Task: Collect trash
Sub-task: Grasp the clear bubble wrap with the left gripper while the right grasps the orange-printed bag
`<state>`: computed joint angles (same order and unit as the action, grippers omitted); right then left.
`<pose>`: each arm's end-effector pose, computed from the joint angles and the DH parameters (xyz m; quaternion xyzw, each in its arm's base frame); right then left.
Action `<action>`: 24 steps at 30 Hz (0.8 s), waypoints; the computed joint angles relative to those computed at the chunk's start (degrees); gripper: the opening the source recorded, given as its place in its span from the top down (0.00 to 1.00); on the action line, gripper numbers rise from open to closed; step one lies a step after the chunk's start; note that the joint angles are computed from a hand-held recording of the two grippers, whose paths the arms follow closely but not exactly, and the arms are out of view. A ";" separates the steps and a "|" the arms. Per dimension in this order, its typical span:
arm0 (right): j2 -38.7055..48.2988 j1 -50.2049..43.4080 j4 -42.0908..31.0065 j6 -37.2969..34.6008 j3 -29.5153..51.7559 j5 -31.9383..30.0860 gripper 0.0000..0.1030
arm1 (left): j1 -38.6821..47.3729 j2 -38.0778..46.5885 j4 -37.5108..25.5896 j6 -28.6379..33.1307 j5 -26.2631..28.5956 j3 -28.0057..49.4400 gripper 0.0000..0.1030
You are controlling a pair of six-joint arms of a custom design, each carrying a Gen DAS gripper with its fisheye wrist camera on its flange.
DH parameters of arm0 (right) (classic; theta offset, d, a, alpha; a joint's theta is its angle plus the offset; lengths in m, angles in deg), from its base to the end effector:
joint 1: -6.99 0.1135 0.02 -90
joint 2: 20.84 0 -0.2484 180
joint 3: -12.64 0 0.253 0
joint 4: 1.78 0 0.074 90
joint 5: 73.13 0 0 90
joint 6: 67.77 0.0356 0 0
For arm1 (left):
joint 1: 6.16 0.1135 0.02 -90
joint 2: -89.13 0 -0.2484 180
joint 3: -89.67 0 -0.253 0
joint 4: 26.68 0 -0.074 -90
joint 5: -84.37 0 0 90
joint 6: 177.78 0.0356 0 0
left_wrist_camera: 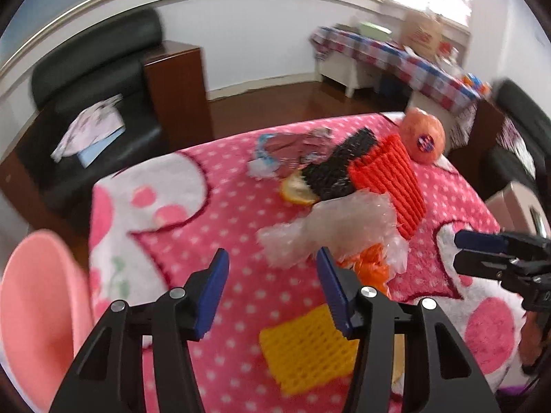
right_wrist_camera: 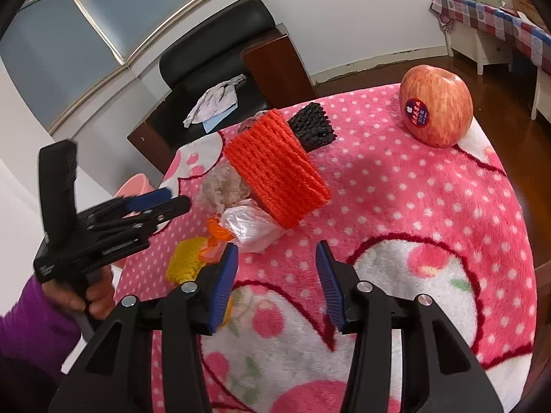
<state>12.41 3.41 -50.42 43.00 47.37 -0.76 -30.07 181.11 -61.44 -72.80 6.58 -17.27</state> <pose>0.1390 0.0021 0.1771 0.1393 0.9110 0.1950 0.3355 0.3008 -0.1416 0.1921 0.3458 0.8799 -0.1249 0.3011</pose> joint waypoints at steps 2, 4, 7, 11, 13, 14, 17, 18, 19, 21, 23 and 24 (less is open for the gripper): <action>1.01 -1.74 0.38 -1.68 -0.08 -1.40 0.54 | -0.42 2.55 0.31 1.19 0.70 1.82 0.46; 2.31 -2.16 1.27 -2.35 -0.12 -2.44 0.54 | -0.51 4.95 0.98 2.49 2.58 3.26 0.35; 4.41 -2.92 2.48 -3.93 -0.08 -5.10 0.54 | -0.99 8.76 -0.52 3.61 5.07 6.31 0.35; 6.03 -3.67 3.92 -5.01 -0.23 -5.81 0.54 | -2.59 9.38 0.51 3.74 6.36 6.19 0.44; 6.69 -4.84 4.22 -5.38 -0.47 -6.95 0.54 | -3.65 8.50 1.54 3.19 5.31 4.86 0.52; 6.82 -5.41 4.35 -5.54 -0.65 -7.62 0.54 | -3.96 8.33 1.56 3.04 4.81 4.74 0.54; 5.88 -8.00 3.85 -6.53 -1.41 -10.32 0.54 | -5.45 6.19 1.89 2.19 2.10 2.72 0.60; 5.47 -8.78 3.64 -6.69 -1.63 -11.18 0.54 | -5.87 5.47 2.23 1.98 0.97 2.00 0.63; 4.95 -9.81 3.33 -6.91 -1.90 -12.50 0.54 | -6.24 4.65 2.76 1.53 -0.06 1.17 0.66; 4.42 -11.31 3.02 -7.59 -2.19 -14.44 0.54 | -6.71 2.67 3.15 0.15 -1.68 -0.36 0.70; 4.33 -12.58 2.97 -7.89 -2.37 -16.85 0.54 | -6.83 0.38 3.93 -1.88 -2.63 -2.05 0.72; 4.77 -13.31 3.06 -8.28 -2.35 -18.15 0.54 | -6.53 -1.18 4.10 -2.69 -2.80 -3.15 0.73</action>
<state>17.18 -9.90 -47.35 34.71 45.02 -18.91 -36.60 179.92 -57.35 -75.48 3.78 -20.42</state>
